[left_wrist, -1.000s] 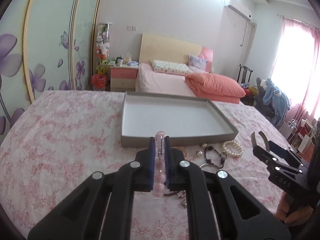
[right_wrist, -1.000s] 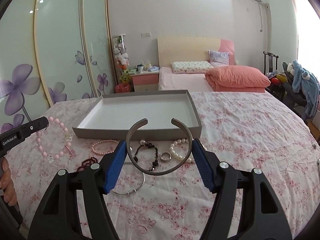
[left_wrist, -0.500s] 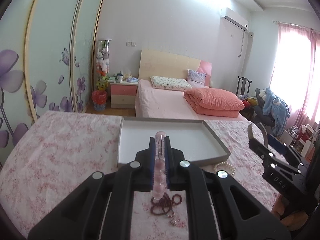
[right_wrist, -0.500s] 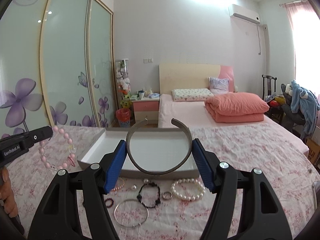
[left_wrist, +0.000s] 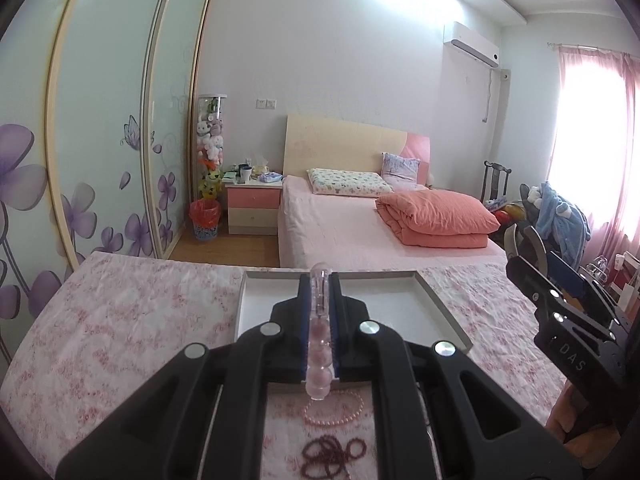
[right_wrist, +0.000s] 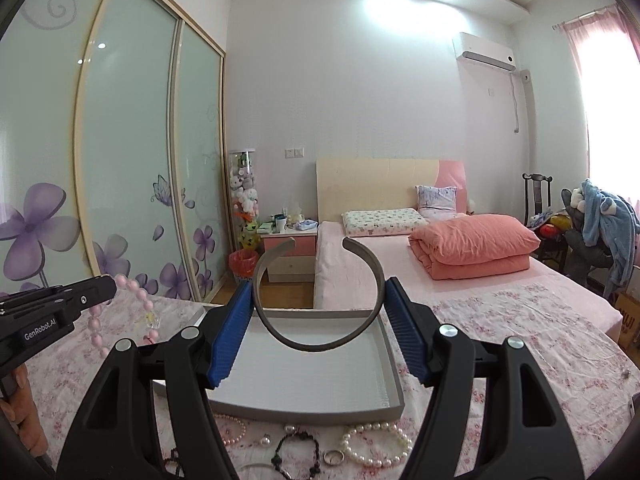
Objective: Organize jewelry
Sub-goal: 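Carry the pink bracelet and silver cuff over the tray with both tools, then open both tools to drop the bracelet and cuff into the tray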
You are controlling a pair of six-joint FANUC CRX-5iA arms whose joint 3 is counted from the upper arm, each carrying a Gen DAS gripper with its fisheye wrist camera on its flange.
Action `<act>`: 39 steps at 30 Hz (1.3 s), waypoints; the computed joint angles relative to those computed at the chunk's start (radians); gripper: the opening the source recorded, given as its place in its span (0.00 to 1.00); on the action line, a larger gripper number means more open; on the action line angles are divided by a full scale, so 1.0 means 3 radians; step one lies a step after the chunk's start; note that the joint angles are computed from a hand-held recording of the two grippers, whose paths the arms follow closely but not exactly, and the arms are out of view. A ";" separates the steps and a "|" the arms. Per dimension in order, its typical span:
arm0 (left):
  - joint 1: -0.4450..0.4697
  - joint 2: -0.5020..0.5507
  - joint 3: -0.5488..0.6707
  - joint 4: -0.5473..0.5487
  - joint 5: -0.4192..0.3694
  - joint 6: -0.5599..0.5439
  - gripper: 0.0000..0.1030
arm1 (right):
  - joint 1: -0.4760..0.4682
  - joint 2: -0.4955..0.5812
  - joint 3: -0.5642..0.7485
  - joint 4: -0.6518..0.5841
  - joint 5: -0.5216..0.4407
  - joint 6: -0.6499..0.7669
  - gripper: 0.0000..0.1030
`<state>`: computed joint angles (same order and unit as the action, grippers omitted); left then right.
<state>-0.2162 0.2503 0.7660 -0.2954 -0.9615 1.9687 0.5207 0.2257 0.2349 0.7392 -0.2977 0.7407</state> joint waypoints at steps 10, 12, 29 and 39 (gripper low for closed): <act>0.0134 0.0510 0.0572 0.0132 -0.0189 -0.0118 0.09 | 0.0030 0.0564 0.1019 -0.1244 -0.0622 0.1202 0.65; 0.0149 0.0671 0.0759 0.0141 -0.0267 -0.0170 0.09 | 0.0008 0.0763 0.1401 -0.1608 -0.0931 0.1529 0.65; 0.0326 0.1607 0.1934 0.0353 -0.0914 -0.0243 0.31 | -0.0048 0.1853 0.3348 -0.2181 -0.2573 0.1957 0.74; 0.0416 0.0933 0.0876 0.0271 -0.0548 0.0017 0.35 | -0.0094 0.1268 0.2375 -0.2072 -0.1995 0.1850 0.74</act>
